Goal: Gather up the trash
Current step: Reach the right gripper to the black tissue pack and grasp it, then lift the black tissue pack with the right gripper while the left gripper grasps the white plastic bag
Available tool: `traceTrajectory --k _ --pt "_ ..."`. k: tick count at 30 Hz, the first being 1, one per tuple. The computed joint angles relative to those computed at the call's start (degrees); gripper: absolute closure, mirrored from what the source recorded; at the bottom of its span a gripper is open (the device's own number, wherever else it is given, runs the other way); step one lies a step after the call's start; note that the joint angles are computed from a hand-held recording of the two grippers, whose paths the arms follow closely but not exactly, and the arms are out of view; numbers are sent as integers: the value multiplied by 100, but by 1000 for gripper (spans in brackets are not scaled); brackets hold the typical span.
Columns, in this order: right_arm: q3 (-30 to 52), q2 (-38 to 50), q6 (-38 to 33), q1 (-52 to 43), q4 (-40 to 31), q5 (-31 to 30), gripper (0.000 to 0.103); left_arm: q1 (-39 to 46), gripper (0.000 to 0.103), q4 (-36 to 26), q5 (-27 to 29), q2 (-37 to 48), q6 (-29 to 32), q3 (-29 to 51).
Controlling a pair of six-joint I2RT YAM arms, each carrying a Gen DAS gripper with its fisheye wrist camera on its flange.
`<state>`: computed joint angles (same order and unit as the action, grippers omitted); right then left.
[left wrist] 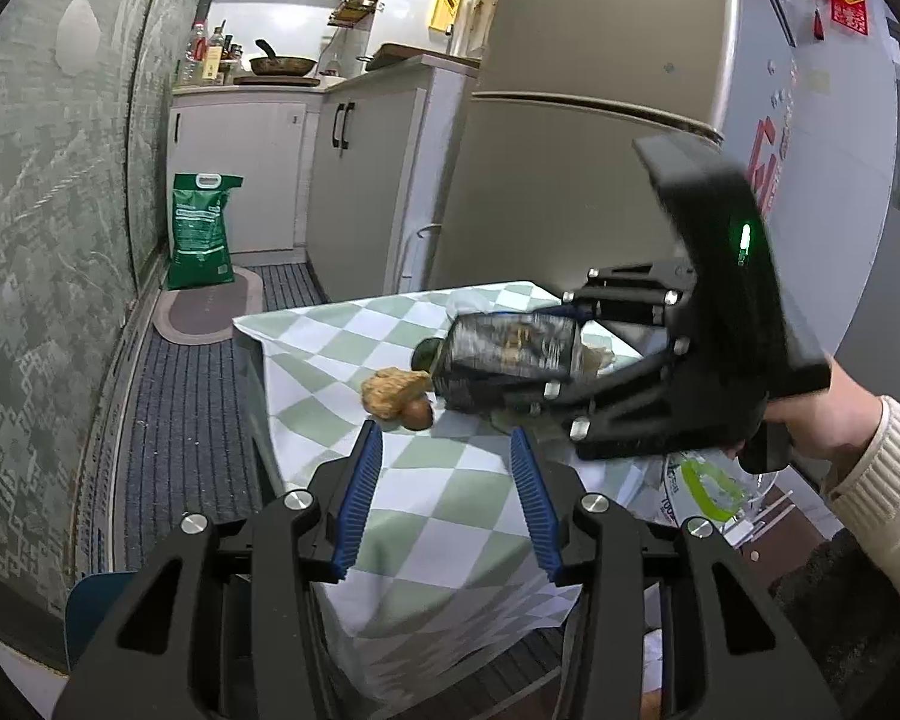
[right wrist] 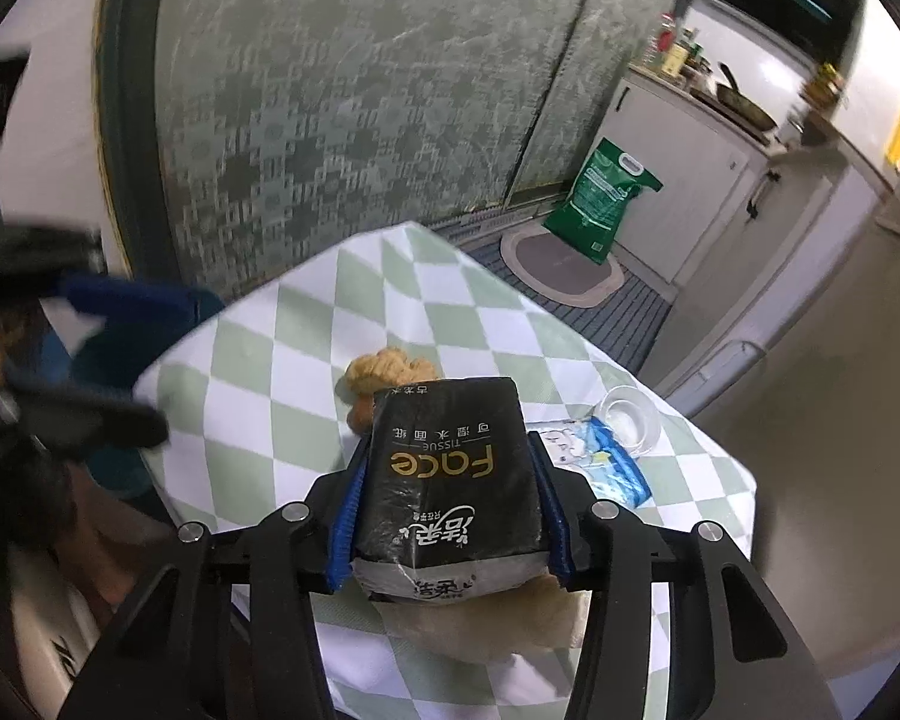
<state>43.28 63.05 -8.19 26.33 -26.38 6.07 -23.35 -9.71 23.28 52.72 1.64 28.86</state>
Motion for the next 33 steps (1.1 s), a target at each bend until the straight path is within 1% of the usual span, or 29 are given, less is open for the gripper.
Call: traceTrajectory --k 3,4,6,9,11,12,16,19,23,26,29,31,32,33 --pt "43 -241 191 -465 -47 -643 54 -211 61 100 -77 138 -7 11" --pt "35 -395 304 -741 -66 -1042 54 -333 61 158 -120 204 -38 20" --pt "24 -563 490 -1084 -71 -1540 54 -483 62 264 -148 301 -86 25" --pt "-8 -790 664 -1385 -77 -1915 54 -740 63 463 -202 518 -227 64" --pt "-12 -934 719 -1447 -129 -1935 54 -929 67 603 -305 692 -313 103" --pt "-13 -986 742 -1446 -149 -1915 54 -999 71 659 -347 789 -344 130" --pt "-63 -1190 731 -1604 -214 -2006 54 -1118 73 826 -423 1273 -577 295" --pt "-113 -1358 634 -1811 -308 -2163 54 -1109 76 964 -351 1609 -806 443" --pt "-213 -1525 530 -2024 -409 -2266 54 -1223 79 959 -618 1931 -923 609" --pt "-266 -1586 486 -2164 -467 -2325 54 -1301 84 880 -784 2121 -878 743" --pt "-302 -1656 437 -2293 -511 -2378 54 -1332 88 785 -786 2234 -854 857" --pt "-319 -1706 405 -2368 -539 -2437 54 -1252 96 712 -596 2322 -876 947" --pt "-320 -1714 402 -2376 -545 -2442 54 -1233 97 659 -597 2311 -862 962" --pt "-324 -1716 393 -2382 -545 -2446 54 -1248 100 642 -646 2332 -853 986"
